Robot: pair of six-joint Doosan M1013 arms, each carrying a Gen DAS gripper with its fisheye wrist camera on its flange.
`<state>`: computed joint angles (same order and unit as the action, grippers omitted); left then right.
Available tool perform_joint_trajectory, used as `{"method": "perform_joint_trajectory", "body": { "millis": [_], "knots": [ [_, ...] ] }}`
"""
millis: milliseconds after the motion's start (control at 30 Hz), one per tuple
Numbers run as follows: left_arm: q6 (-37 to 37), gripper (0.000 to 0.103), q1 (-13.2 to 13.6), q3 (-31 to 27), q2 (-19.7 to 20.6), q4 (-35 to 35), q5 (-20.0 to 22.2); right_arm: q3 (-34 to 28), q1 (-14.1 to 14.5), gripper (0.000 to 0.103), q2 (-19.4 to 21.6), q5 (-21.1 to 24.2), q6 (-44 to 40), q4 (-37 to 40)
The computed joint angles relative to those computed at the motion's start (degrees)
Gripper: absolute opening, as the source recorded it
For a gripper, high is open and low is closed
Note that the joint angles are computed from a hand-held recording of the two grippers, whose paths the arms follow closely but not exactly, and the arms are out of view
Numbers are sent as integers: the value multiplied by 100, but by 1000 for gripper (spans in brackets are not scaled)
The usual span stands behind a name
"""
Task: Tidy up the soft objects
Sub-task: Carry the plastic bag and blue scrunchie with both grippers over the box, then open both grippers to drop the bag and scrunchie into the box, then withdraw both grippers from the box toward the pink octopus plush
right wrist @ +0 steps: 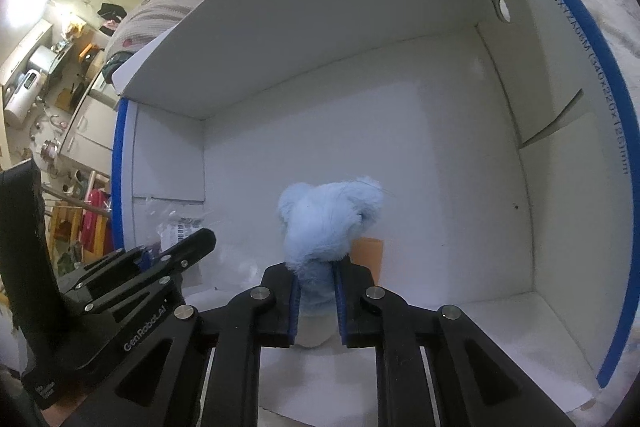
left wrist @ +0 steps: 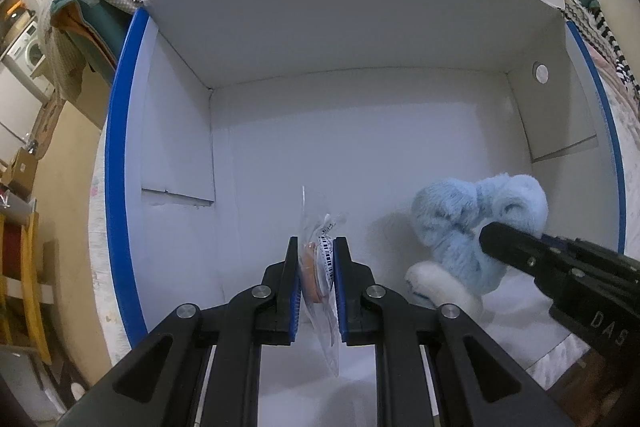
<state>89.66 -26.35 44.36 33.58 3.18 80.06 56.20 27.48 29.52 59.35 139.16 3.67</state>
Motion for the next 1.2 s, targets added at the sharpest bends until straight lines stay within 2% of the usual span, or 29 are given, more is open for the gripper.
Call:
{"method": "perform_joint_trajectory", "body": {
  "millis": [133,167,233,267,300,333,400,500,733,933,1200],
  "knots": [
    [8,14,11,-2,-1,-14,8,-118,59,24,34,208,62,-363],
    [10,15,11,3,-4,-4,-3,-129,66,30,34,216,80,-417],
    [5,23,8,42,-26,12,-34,-127,72,49,28,200,131,-492],
    [-6,25,8,63,-39,22,-57,-50,62,72,-17,56,174,-463],
    [-43,34,8,94,-59,43,-105,74,45,81,-86,-176,228,-396],
    [-108,51,-1,138,-95,80,-154,140,30,81,-125,-322,283,-346],
    [-235,67,-3,186,-141,133,-255,147,29,82,-141,-341,374,-426],
    [-348,67,-32,280,-230,262,-465,124,28,87,-135,-310,449,-533],
    [-409,67,-20,215,-197,282,-346,107,35,87,-119,-201,466,-586],
    [-308,67,16,227,-219,188,-452,79,40,87,-113,-159,486,-679],
    [-357,67,-18,367,-358,367,-585,260,43,87,-236,-346,735,-724]
  ]
}}
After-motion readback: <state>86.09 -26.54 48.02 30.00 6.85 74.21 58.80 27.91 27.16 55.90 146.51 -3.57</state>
